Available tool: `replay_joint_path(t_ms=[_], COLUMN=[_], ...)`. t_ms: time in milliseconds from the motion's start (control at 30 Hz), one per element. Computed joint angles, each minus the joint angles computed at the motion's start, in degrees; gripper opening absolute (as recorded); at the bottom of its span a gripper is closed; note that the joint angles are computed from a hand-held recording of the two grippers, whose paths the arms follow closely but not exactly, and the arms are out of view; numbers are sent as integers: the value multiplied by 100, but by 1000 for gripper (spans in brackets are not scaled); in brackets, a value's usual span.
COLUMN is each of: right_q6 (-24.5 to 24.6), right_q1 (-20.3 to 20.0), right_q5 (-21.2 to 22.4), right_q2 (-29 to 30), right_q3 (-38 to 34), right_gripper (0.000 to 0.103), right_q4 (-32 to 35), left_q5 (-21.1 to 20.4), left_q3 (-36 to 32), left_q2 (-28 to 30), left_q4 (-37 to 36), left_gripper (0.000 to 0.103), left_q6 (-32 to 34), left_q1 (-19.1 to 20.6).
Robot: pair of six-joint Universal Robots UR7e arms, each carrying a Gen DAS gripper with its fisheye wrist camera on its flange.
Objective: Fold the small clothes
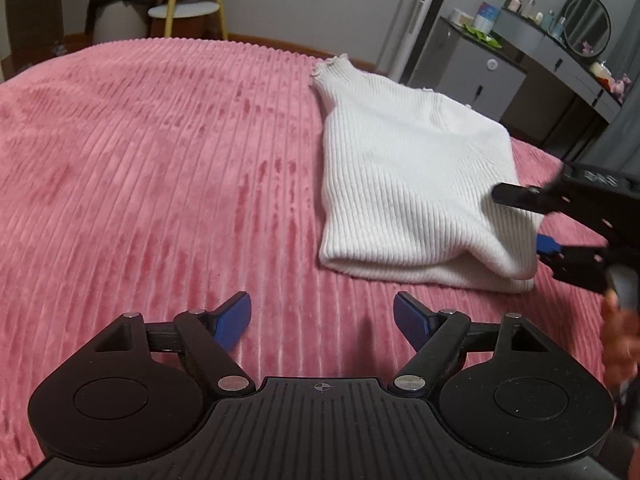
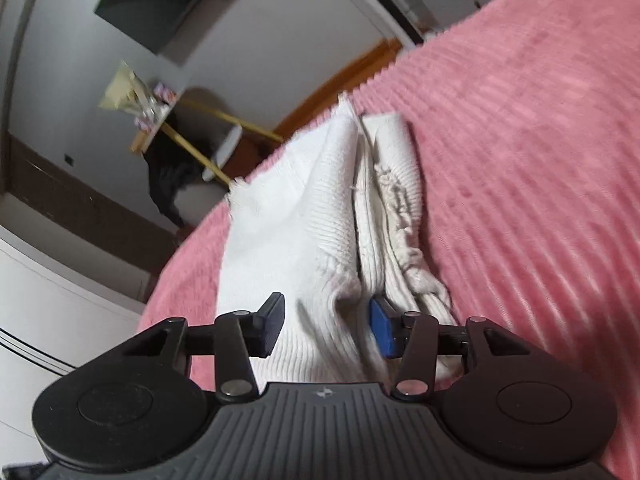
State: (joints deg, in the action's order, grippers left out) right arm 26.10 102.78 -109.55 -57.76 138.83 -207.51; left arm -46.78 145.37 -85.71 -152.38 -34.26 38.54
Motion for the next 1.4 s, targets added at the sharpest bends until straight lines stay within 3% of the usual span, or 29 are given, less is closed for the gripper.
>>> replay_joint_path(t_ms=[67, 167, 233, 300, 367, 433, 500, 567, 633, 767, 833, 933, 967, 1033, 1100, 1167, 1233, 1333, 1400], right_q6=[151, -181, -769, -1539, -2589, -3540, -4082, -4170, -3808, -3208, -3383, -4122, -4182, -4061, -4062, -4621, -4916, -4499, -3617], right_q1=[-76, 33, 254, 655, 1060, 1269, 1256, 1203, 1242, 1306, 1364, 1338, 1284, 1126, 977, 843, 704, 755, 861], right_q5=[25, -256, -634, -1435, -2296, -3008, -3494, -3352, -3321, -2894, -2771, -2655, -2634, -2527, -2780, -2801, -2621, -2555, -2485], right_q2=[-60, 43, 179, 420, 879, 1368, 1694, 1676, 1451, 1101, 1101, 1409, 1464, 1487, 1618, 1905, 1988, 1748, 1385], right_q3=[-139, -307, -419, -612, -780, -983, -1132, -984, -871, -552, -643, -930, -975, -955, -982, -962, -923, -836, -614], right_gripper=[45, 23, 18, 17, 17, 19, 25, 28, 40, 39, 37, 33, 25, 19, 17, 17, 16, 16, 18], right_q4=[459, 611, 528, 386, -445, -1160, -1021, -1153, -1109, -1855, -1946, -2333, -2298, -2045, -1741, -2337, -2621, -2282, -1942], left_q5=[108, 187, 208, 254, 298, 303, 280, 288, 428, 372, 280, 234, 173, 74, 265, 330, 494, 306, 325], left_q3=[10, -23, -65, -88, -109, -149, -217, -220, -232, -345, -579, -874, -976, -1191, -1423, -1458, -1393, -1346, -1146], left_q2=[-11, 5, 11, 47, 101, 189, 241, 219, 204, 521, 876, 1473, 1649, 1938, 2203, 2462, 2601, 2318, 2074], left_q4=[62, 119, 183, 147, 92, 49, 140, 90, 50, -953, -1310, -2096, -2252, -2181, -1607, -1640, -1958, -1694, -1633], left_gripper=[84, 85, 85, 85, 85, 86, 86, 86, 86, 87, 87, 89, 90, 90, 86, 87, 95, 95, 95], left_q6=[17, 48, 35, 73, 114, 137, 82, 142, 149, 551, 806, 1293, 1430, 1639, 1642, 2003, 2130, 1688, 1466], left_q1=[-67, -83, -78, -73, -68, -28, 31, 61, 40, 121, 193, 270, 309, 435, 502, 595, 597, 625, 536])
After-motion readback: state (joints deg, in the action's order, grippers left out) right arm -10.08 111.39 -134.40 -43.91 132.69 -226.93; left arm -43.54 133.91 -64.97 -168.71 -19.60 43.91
